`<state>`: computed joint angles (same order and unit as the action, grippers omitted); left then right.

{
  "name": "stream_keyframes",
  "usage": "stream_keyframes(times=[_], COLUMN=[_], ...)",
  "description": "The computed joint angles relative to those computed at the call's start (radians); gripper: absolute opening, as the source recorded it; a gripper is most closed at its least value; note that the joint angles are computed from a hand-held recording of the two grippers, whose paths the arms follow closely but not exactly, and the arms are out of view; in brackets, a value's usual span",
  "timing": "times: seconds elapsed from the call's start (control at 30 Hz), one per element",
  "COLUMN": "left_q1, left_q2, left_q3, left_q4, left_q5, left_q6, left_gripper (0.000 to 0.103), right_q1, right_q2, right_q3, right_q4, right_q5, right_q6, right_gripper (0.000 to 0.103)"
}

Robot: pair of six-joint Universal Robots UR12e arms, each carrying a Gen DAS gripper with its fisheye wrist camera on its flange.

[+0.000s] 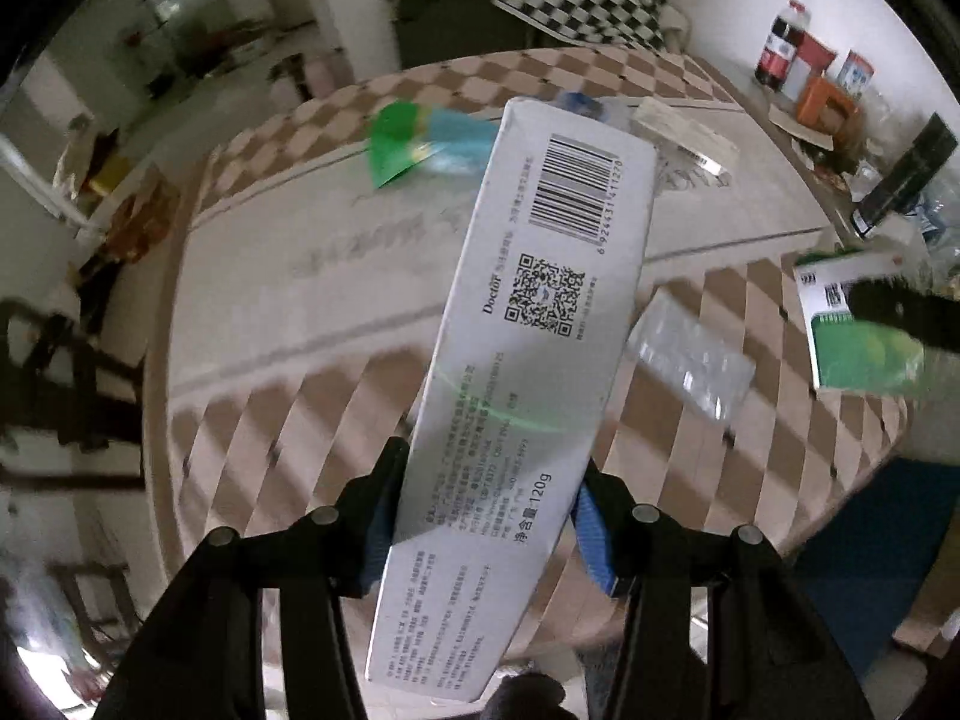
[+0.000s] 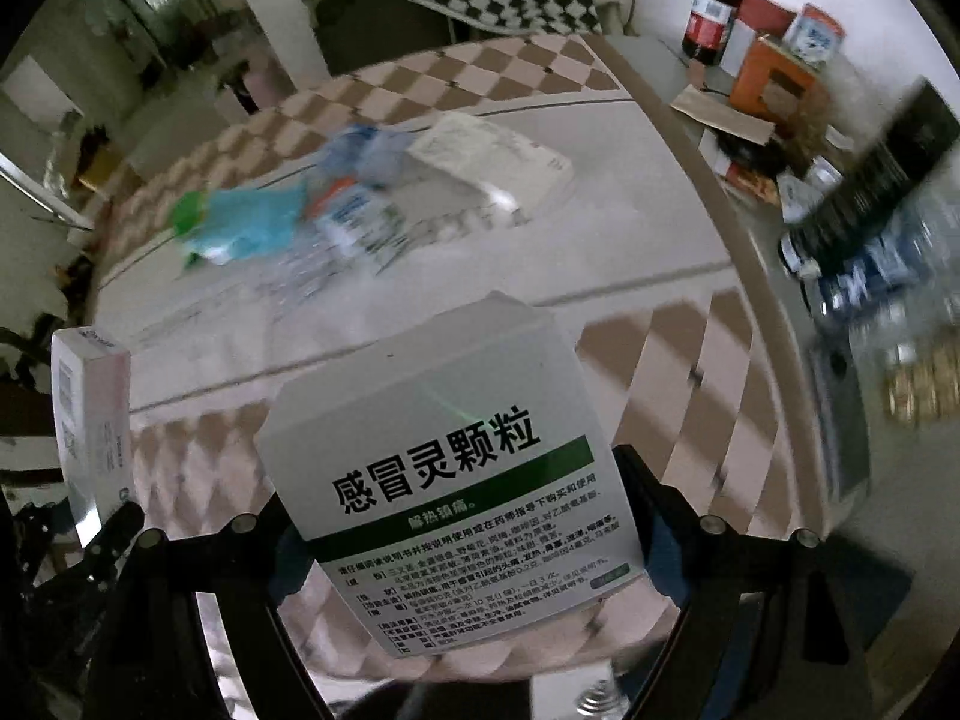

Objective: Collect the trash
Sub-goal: 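Carry both boxes over the bin and open both tools to drop them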

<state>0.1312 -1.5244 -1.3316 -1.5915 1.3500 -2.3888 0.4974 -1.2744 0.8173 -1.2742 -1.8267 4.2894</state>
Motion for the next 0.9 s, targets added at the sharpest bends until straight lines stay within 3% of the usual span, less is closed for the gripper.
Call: stream_keyframes(times=[0.27, 0.43, 0.53, 0.7, 0.9], left_q1=[0.214, 0.302, 0.338, 0.342, 0.305], left_q2=[0.109, 0.154, 0.176, 0.170, 0.095], left_q3=[-0.097, -0.165, -0.224, -0.321, -0.474], left_q4=[-0.138, -0.226, -0.265, -0.295, -0.276], left_q5=[-0.043, 0.005, 0.056, 0.148, 0.210], left_q6=[0.149, 0.189, 0.189, 0.117, -0.021], left_gripper=[0.048, 0.048, 0.048, 0.048, 0.048], right_q1=[0.212, 0.296, 0.322, 0.344, 0.342], right_q2=[0.075, 0.092, 0.087, 0.071, 0.057], right_q3=[-0.089, -0.046, 0.020, 0.167, 0.399], right_q4=[0.018, -0.035, -0.095, -0.219, -0.442], right_q5=[-0.033, 0.048, 0.128, 0.263, 0.391], right_q6=[0.255, 0.358, 0.382, 0.406, 0.421], right_gripper=[0.088, 0.088, 0.088, 0.088, 0.088])
